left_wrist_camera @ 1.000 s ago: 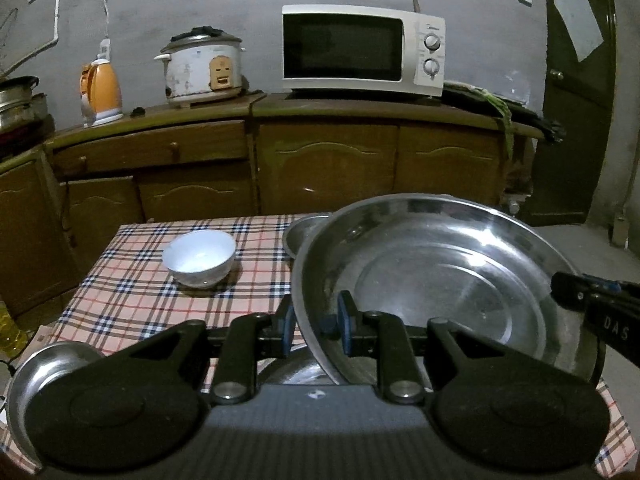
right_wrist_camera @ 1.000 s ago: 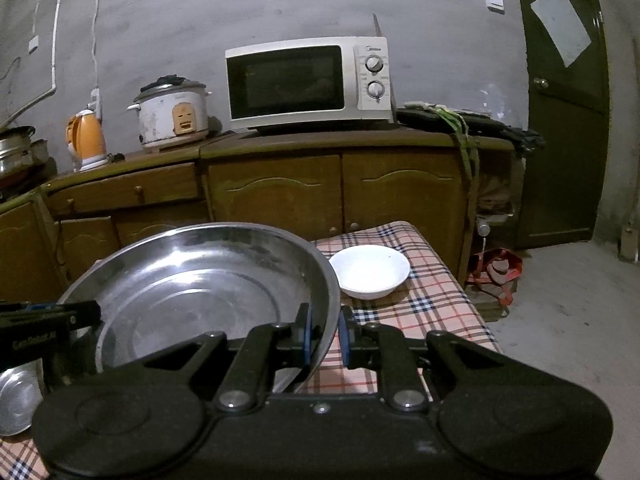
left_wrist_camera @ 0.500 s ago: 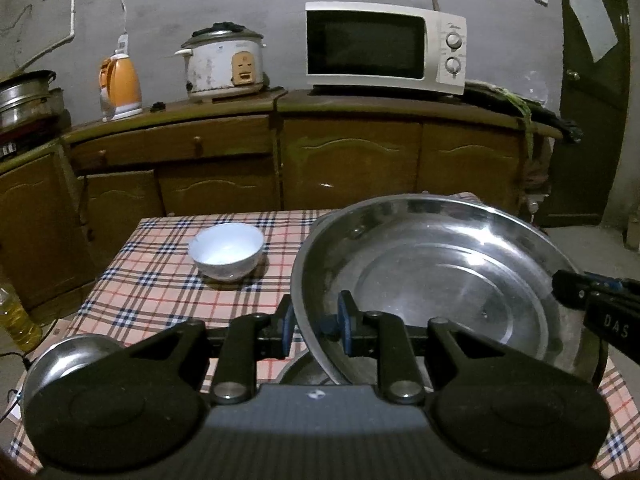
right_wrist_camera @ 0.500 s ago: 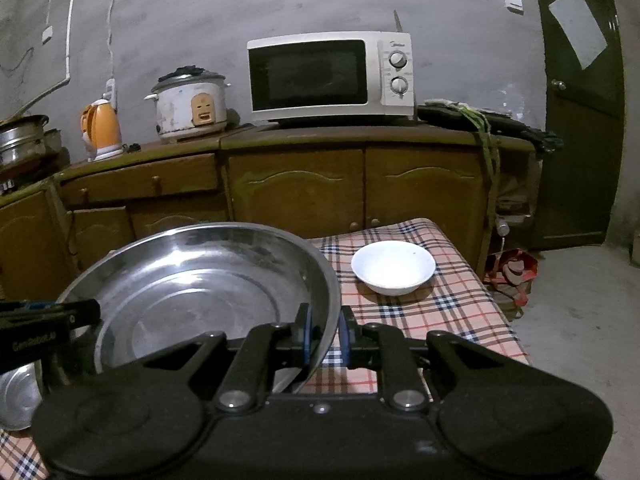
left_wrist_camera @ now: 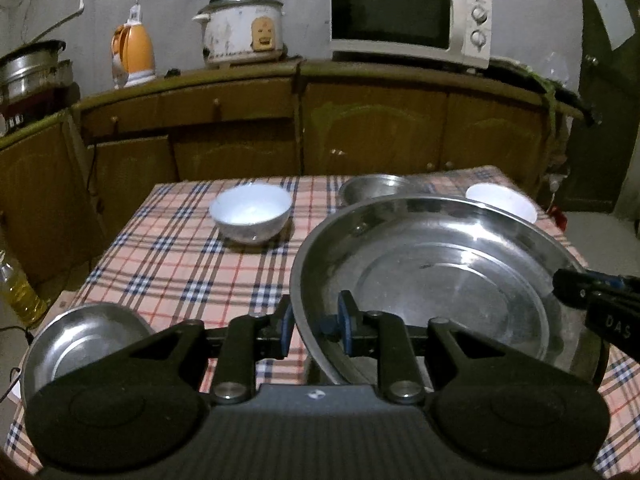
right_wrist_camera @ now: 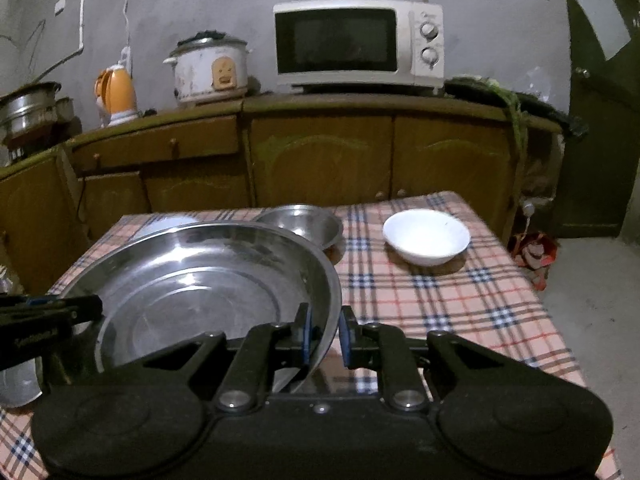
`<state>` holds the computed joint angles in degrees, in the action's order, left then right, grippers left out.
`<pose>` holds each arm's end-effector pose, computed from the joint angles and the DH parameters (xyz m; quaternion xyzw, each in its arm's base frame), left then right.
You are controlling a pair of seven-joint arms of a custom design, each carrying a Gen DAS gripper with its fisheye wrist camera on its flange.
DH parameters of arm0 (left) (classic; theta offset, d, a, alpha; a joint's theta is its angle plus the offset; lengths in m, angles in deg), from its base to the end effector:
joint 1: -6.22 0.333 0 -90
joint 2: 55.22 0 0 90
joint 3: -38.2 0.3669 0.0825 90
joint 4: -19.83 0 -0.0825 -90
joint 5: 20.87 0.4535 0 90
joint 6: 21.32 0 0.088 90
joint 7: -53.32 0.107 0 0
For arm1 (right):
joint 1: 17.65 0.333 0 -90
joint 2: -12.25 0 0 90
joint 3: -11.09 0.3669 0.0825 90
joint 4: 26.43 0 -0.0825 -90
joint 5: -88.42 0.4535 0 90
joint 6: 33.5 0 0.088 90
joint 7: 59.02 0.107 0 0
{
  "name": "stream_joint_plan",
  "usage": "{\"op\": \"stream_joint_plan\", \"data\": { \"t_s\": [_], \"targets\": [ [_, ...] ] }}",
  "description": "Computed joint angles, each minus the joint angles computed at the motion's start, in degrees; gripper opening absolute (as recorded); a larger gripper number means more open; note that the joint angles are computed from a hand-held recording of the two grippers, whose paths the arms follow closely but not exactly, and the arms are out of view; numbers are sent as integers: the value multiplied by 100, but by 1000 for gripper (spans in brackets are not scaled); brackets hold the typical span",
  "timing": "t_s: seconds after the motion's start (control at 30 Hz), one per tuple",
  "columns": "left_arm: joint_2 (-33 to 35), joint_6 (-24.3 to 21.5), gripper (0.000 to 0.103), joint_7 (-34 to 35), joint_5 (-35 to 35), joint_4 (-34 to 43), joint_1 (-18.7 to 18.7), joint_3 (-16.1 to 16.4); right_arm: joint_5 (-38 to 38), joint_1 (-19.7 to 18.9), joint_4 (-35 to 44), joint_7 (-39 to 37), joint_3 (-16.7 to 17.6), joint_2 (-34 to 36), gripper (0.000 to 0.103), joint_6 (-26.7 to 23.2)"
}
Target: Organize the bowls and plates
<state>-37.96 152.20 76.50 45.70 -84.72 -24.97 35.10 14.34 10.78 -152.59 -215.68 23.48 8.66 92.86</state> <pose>0.5673 -0.4660 0.4556 -0.4411 0.7662 -0.3942 0.2511 0.4702 0.3647 0.4491 -0.4580 0.7334 -0.4127 0.2863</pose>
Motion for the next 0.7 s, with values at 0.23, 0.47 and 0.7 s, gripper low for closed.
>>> {"op": "stream_joint_plan", "data": {
  "t_s": [0.23, 0.47, 0.7],
  "targets": [
    [224, -56, 23, 820, -789, -29, 143, -102, 14, -14, 116, 110, -155, 402, 20, 421],
    [430, -116, 24, 1493, -1418, -66, 5, 28, 151, 0, 85, 201, -323, 697, 20, 816],
    [559, -82, 24, 1947, -1853, -103, -99, 150, 177, 43, 103, 208, -442, 895, 20, 978]
  ]
}}
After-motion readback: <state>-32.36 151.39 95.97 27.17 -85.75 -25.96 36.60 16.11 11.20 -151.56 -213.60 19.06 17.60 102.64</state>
